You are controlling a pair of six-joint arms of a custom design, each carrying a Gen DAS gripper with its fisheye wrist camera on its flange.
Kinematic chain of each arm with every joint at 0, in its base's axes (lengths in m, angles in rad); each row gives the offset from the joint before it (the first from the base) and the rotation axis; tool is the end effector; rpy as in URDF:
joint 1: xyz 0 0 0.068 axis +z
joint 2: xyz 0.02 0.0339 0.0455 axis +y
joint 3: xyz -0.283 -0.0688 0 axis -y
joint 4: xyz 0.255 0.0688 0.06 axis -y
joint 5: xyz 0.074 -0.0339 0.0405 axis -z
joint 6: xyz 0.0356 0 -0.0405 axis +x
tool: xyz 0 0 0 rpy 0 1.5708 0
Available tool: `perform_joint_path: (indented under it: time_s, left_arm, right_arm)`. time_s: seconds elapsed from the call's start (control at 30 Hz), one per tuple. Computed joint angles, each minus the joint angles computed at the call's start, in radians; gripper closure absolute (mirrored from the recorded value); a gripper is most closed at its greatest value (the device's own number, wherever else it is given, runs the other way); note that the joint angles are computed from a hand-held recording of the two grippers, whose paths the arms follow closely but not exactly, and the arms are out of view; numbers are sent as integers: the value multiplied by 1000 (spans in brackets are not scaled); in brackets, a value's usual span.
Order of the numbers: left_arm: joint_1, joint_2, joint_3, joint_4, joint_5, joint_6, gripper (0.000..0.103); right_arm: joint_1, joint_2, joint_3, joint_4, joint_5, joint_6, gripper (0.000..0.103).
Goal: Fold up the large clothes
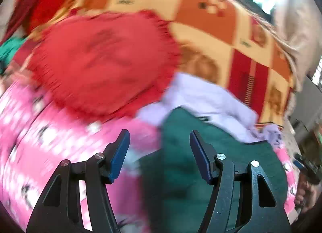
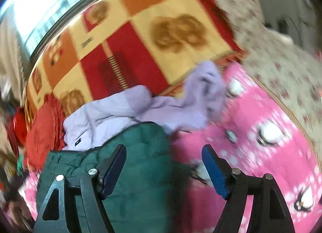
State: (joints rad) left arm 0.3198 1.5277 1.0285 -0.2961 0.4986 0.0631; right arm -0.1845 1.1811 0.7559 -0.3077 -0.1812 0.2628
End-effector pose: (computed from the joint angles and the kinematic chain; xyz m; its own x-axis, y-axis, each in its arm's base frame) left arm 0.3225 0.0889 0.2517 -0.6739 -0.1648 -0.7202 0.0844 0.9513 -0.2966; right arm 0.2475 -0.0397 0.2518 -0.6224 0.3761 -0.6864 0.2180 0.9256 0.3095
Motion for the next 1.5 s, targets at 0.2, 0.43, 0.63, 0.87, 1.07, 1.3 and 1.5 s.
perform_joint_path:
  time_s: [0.2,0.43,0.63,0.87,1.07,1.3,1.5]
  left_arm:
    - [-248,131,38,107,-292,19,41]
    - [-272,356,188,-52,-388,-10,39]
    - [-264,232,86,23,-408,-22,40]
    - [-253,-168,-196,55,-141,19,39]
    - [-453,-171,-365,166,-440,-14,27]
    - [-441,-123,-323,95,-455,-115,7]
    - [-379,-416,-336,-272,-334,-42,7]
  right_arm:
    - [293,309,226,-70,246,-5,10]
    - [262,559,305,-113,200,-86,0]
    - [263,494,236,-53,218,-47,1]
    - [532,80,69,-83,474,29,4]
    - [738,128,-34,-59,540,195,0]
    - [735,75,-73,-69,517,259,1]
    - [1178,-285,-48,-585,813,697,1]
